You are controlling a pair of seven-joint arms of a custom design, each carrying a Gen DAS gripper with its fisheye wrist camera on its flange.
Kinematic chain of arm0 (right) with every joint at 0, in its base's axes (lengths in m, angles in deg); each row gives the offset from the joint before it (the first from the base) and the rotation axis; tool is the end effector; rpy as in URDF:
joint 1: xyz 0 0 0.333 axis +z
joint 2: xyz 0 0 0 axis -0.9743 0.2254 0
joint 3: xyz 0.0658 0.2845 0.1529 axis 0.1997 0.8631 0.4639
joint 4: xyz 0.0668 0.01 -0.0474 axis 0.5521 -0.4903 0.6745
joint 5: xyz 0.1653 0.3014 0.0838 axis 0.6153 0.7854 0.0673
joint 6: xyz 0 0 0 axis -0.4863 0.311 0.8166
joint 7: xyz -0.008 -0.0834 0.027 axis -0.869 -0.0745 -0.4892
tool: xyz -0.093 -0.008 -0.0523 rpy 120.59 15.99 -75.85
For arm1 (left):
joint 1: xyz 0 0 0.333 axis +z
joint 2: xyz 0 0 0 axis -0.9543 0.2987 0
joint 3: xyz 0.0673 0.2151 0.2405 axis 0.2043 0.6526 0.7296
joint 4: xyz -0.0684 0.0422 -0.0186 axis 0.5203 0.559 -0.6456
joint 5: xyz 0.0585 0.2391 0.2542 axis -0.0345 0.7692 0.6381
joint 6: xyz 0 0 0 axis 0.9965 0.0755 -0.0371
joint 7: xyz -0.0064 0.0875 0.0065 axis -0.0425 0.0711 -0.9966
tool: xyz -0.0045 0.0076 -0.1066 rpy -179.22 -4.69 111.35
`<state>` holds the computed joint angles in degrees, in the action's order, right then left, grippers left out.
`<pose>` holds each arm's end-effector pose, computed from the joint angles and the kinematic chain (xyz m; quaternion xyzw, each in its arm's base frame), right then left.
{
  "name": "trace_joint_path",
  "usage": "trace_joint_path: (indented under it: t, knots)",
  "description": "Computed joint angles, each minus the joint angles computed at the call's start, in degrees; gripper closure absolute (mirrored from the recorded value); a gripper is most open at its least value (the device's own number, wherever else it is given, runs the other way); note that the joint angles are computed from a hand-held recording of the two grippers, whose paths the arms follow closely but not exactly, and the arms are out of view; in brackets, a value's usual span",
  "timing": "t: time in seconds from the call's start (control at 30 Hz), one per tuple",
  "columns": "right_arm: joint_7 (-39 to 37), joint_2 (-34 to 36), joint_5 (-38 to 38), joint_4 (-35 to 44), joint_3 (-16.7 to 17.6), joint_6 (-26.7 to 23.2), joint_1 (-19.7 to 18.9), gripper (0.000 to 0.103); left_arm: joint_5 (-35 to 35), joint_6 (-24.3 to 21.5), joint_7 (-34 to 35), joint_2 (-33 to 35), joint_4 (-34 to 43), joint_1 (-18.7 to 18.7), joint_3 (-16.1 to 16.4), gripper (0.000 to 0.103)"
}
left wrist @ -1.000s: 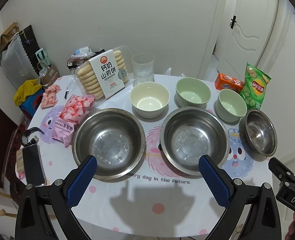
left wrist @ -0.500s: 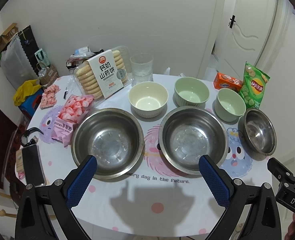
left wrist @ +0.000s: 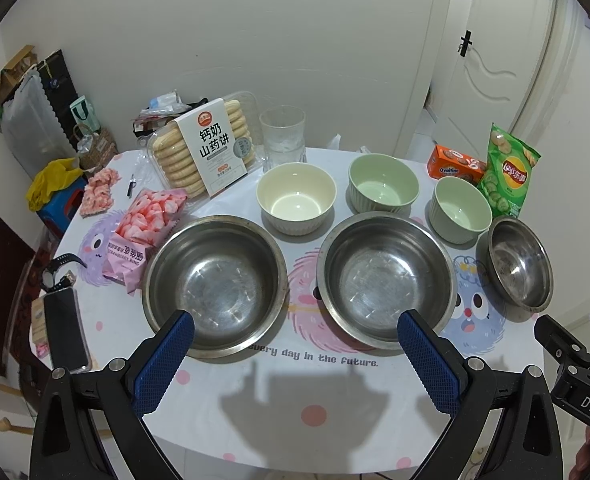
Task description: Organize plates and bowls
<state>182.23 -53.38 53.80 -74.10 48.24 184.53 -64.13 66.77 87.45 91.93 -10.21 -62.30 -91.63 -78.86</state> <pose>0.5826 0.1108 0.4887 -0.5221 0.8162 -0.2303 0.0908 0.6600 -0.3083 0.4717 -0.5713 0.7744 -0.2219 0.1570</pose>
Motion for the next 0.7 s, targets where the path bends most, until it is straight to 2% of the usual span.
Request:
trace_joint_path:
  t: [0.7]
  knots:
    - [-0.6,0.5,0.4,0.6,-0.3,0.1,-0.2,0.000,0.1,1.5,-0.5,-1.9,-3.3,0.0,-0.4,0.000]
